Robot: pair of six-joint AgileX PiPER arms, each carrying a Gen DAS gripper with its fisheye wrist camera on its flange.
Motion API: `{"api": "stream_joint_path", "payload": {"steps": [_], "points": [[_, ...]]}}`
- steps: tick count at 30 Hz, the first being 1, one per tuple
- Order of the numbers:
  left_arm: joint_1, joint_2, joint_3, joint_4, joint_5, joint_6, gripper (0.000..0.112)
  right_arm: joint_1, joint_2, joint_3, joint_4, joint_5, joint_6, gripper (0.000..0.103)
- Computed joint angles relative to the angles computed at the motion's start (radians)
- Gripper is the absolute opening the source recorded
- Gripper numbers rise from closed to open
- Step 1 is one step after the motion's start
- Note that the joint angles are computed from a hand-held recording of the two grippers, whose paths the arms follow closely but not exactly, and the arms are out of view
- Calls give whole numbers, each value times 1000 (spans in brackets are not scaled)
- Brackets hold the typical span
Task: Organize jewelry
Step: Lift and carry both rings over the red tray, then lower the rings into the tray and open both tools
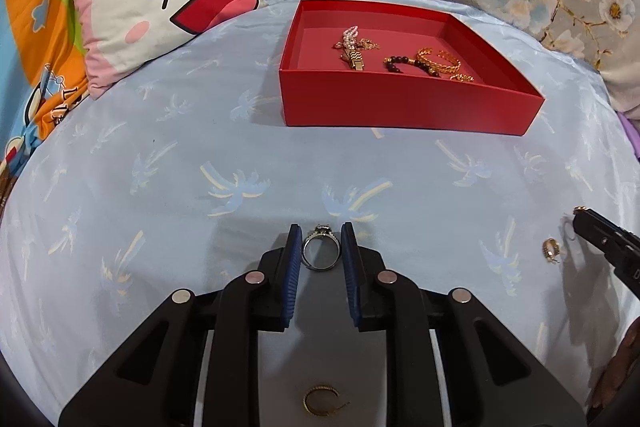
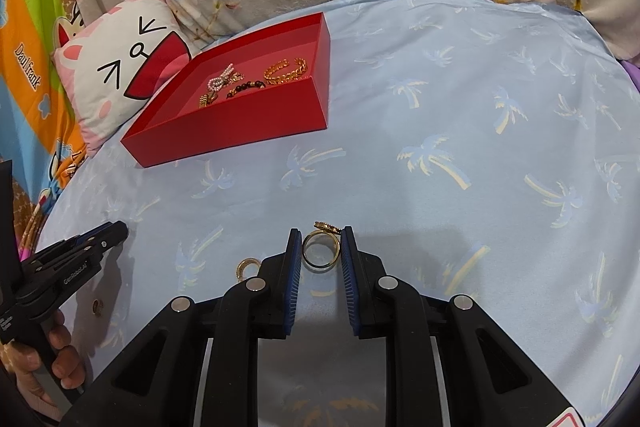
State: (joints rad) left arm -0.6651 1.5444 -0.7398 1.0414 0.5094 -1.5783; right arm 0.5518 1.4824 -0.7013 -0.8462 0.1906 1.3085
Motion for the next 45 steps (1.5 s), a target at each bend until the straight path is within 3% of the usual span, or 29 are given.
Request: {"api": "stream_joint_path", "payload": {"steps": [9,14,19,24,31,39,45], "points": [[-20,-209,-8,-152,77,178,19,31,-126,-9,166,48,-180,19],[23,-321,-74,-291,111,363,19,40,-210,-85,352,112,-398,19],[92,-345,-194,-404,113,551,19,5,-200,-216,561,141,-656,19],[164,-243,-359,-454,97,678,19,-67,-75,-420,883,170,-1007,19],[294,19,-650,-697,74,949,19,-122,217,-781,1077,282,-1212,19],[361,334,-952,-827,148,1103,19,-166,557,-1192,1138,460,-1242,19],[405,520,-1130,-936,229,1210,19,-172,830,-1561,1124,651,-1206,19]]}}
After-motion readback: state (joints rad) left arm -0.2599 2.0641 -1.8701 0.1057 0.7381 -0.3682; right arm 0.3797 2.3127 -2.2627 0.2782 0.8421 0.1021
